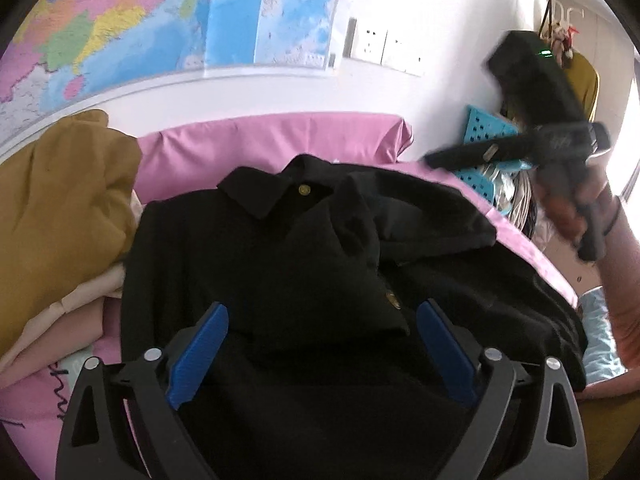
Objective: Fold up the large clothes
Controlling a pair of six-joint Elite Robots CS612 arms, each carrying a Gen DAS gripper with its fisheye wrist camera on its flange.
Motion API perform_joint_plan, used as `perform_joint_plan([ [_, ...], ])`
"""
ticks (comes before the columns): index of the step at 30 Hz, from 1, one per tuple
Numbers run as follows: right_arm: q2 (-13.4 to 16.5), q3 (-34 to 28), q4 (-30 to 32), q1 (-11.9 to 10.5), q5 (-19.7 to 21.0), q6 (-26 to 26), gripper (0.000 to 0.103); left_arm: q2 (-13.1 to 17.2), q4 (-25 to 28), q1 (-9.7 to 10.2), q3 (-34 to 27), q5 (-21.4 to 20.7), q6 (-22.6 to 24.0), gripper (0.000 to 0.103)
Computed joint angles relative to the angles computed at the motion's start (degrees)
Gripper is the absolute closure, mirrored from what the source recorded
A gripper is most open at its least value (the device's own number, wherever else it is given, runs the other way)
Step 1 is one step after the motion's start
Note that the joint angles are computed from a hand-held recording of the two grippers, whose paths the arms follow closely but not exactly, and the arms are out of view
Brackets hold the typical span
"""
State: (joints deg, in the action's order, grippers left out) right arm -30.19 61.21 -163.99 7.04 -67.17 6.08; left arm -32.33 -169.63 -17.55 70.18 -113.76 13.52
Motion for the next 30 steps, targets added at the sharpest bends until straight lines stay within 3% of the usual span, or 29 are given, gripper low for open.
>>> perform_joint_plan([
  [4, -1.44, 4.99, -3.63, -2.32, -7.61, 7.97, 0.031, 0.91, 3.65, -0.56, -1.93, 1.6, 1.71, 0.007],
  [7, -1.61, 8.57, -4.38, -4.47, -8.01, 15.2, 0.029, 1.17, 5.69, -1.47, -2.59, 4.79, 3.72, 0.013],
  [8, -1.3, 9.21, -4.37, -4.97, -6.98, 16.77, 0.03, 1.31, 6.63, -1.62, -2.95, 5.19, 4.37, 0.023],
  [10, -0.87, 10.03, -4.28, -5.56, -4.92, 17.83, 0.03, 1.57, 7.53, -1.64, -3.74, 5.51, 4.18, 0.054],
  [11, -0.29, 9.85, -4.83, -5.72, -3.63, 18.65, 0.03, 1.72, 7.9, -1.47, -4.29, 5.6, 3.25, 0.088],
  [12, 0.22, 9.98, -6.16, -6.01, -2.08, 19.81, 0.031, 1.75, 8.22, -1.29, -4.7, 6.49, 1.24, 0.097],
  [15, 0.84, 10.43, -10.15, -6.65, 2.44, 21.0, 0.031, 2.51, 9.48, 1.42, -7.02, 2.79, -9.67, 0.098],
  [17, 1.54, 9.55, -9.94, -6.72, 3.31, 21.12, 0.03, 2.38, 9.12, 2.55, -6.89, 2.3, -13.01, 0.098],
  [21, 3.11, 7.34, -10.65, -7.02, 6.09, 22.66, 0.024, 2.44, 13.35, 3.62, -7.69, 3.21, -18.41, 0.097],
  [22, 3.29, 7.2, -11.24, -7.3, 7.67, 22.88, 0.023, 2.69, 14.81, 3.56, -8.38, 4.09, -19.22, 0.095],
  [25, 4.41, 5.11, -9.88, -6.87, 9.71, 21.53, 0.025, 3.06, 15.28, 3.35, -8.99, 5.79, -21.11, 0.074],
  [26, 4.38, 4.76, -9.09, -6.5, 8.7, 19.35, 0.029, 3.24, 14.24, 3.39, -8.99, 5.57, -20.78, 0.063],
  [27, 4.12, 4.51, -7.52, -6.04, 6.67, 16.96, 0.04, 3.22, 14.08, 3.31, -8.98, 5.3, -20.03, 0.059],
  [28, 4.27, 3.72, -5.0, -5.87, 7.05, 15.8, 0.08, 3.17, 13.64, 3.22, -8.86, 5.68, -19.57, 0.057],
  [29, 4.45, 3.29, -3.84, -5.91, 7.88, 16.14, 0.092, 3.01, 13.13, 3.1, -8.6, 6.05, -18.83, 0.055],
  [30, 4.24, 3.44, -4.02, -5.76, 6.65, 16.02, 0.093, 2.95, 12.87, 3.04, -8.54, 5.86, -18.14, 0.05],
])
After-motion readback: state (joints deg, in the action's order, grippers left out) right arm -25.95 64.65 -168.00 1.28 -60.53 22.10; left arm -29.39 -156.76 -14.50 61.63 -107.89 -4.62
